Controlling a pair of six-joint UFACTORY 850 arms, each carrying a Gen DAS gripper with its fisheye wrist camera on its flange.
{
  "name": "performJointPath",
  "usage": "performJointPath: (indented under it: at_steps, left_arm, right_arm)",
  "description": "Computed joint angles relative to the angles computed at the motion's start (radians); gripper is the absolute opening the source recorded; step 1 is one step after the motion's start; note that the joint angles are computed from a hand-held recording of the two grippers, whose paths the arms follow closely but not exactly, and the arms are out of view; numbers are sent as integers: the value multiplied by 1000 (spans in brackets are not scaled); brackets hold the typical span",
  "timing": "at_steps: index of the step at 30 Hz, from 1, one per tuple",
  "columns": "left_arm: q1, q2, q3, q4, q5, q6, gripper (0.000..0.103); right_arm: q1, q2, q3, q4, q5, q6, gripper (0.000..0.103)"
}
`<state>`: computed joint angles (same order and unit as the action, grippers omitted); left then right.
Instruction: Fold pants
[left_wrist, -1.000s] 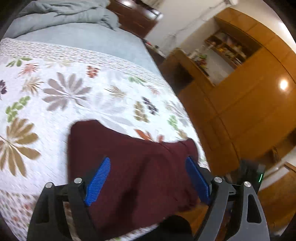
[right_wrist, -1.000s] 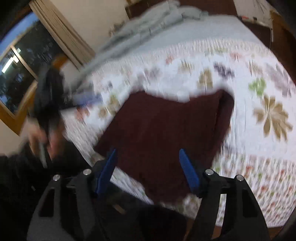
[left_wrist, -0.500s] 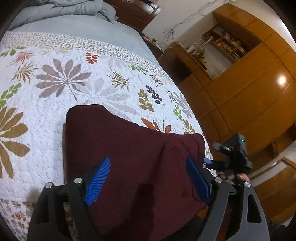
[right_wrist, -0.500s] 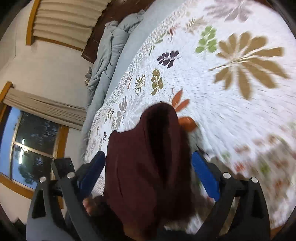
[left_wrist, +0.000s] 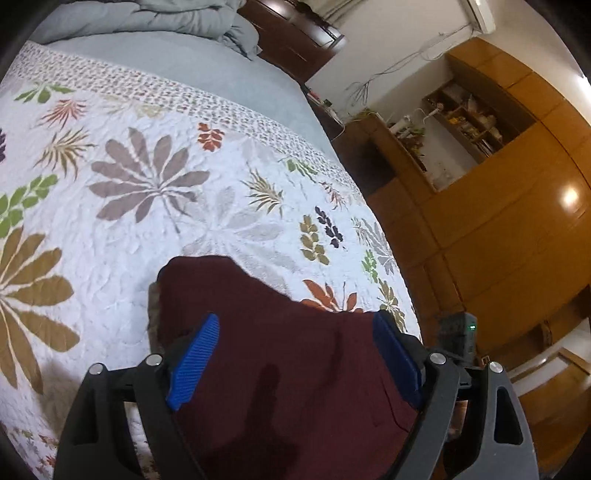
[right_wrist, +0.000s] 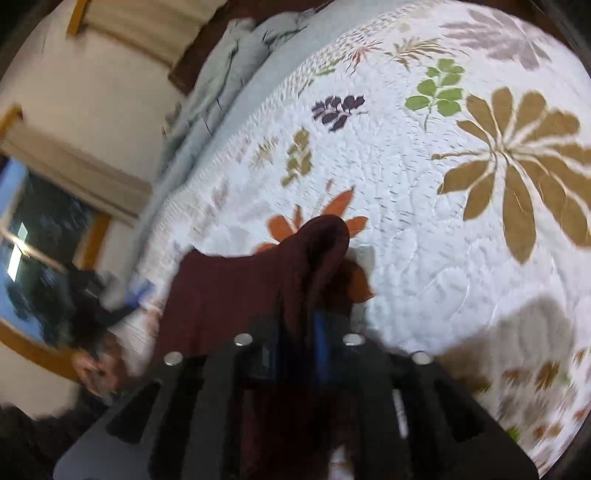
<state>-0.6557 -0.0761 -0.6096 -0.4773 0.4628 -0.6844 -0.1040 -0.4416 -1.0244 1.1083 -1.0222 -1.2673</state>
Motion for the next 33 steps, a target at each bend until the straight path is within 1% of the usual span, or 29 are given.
performJointPath:
  at_steps: [1,2,3,4,5,6,7,8,11,12,13,16,17,18,20,21,22,23,24,25,26,28,29,30,31,32,33]
  left_arm:
    - [1,-2,3,17,0,-17,85]
    - [0,-7,3,75,5,-68,85]
    - [-4,-9,2,110,7,-88,85]
    - [-12,-9,1,109,10,-76,85]
    - [-27,-8,1,109,25,-56,85]
    - [-38,-7,2,128,40,-63,85]
    - [-45,-8,2,145,52,-79,85]
    - [-53,-10,1,169,64,-104,85]
    - [-86,-22,-13,122,43,-65,86]
    - [-92,-26,-16,115,33,-62,86]
    - [-95,-29,-18,109,26,-63,86]
    - [-107,-22,-10,87,23,-67,85]
    - [-113,-15,-3,66,31,-58,86]
    - [-117,-13,2,58,35,-60,86]
    - [-113,-26,4,77,25,-94,87]
    - [-108,-38,6,106,29,-136,86]
    - [-100,-48,8,151,34,-189,84]
    - [-97,-49,8,154,27,-200,83]
    - [-96,-41,10,141,30,-182,83]
    - [-93,-30,12,130,33,-155,84]
    - [-83,-14,14,138,39,-140,84]
    - [-46,8,14,224,61,-181,85]
    - [-27,8,9,258,68,-201,86]
    - [-8,1,0,300,68,-231,86]
    - [12,-10,-10,341,60,-263,86]
    - [37,-32,-26,395,35,-314,84]
    - [64,-64,-48,463,-13,-386,83]
  right_arm:
    - [-13,21,16,4,-12,31,61]
    - [-26,53,43,6,-14,50,67]
    - [-35,75,54,-11,-21,69,70]
    - [-49,97,76,-16,-55,72,70]
    - [-60,128,102,-38,-70,85,71]
    - [-63,166,131,-90,-45,129,74]
    - [-70,197,154,-118,-36,155,75]
    - [-79,222,183,-127,-43,159,75]
    - [-84,273,242,-139,-61,144,74]
    - [-74,277,250,-157,-62,139,43]
    - [-50,281,253,-158,-37,147,24]
    - [-49,364,277,-134,-8,72,20]
    - [-57,389,292,-131,-8,48,20]
    - [-61,386,301,-141,5,38,20]
    - [-63,327,332,-191,99,67,19]
    - [-66,287,339,-193,118,78,22]
    - [-68,268,347,-190,125,68,26]
    - [-68,288,360,-180,129,34,29]
    - [-71,319,365,-178,121,9,35]
    - [-79,349,364,-179,111,6,44]
    - [-78,374,362,-181,111,20,45]
    - [-72,454,356,-147,151,18,46]
    - [-60,480,350,-104,154,-3,46]
    - [-47,480,343,-73,136,-20,48]
    - [-17,464,323,-49,100,-24,55]
    - [22,444,310,-29,83,-29,58]
    - [73,403,291,-6,81,-39,58]
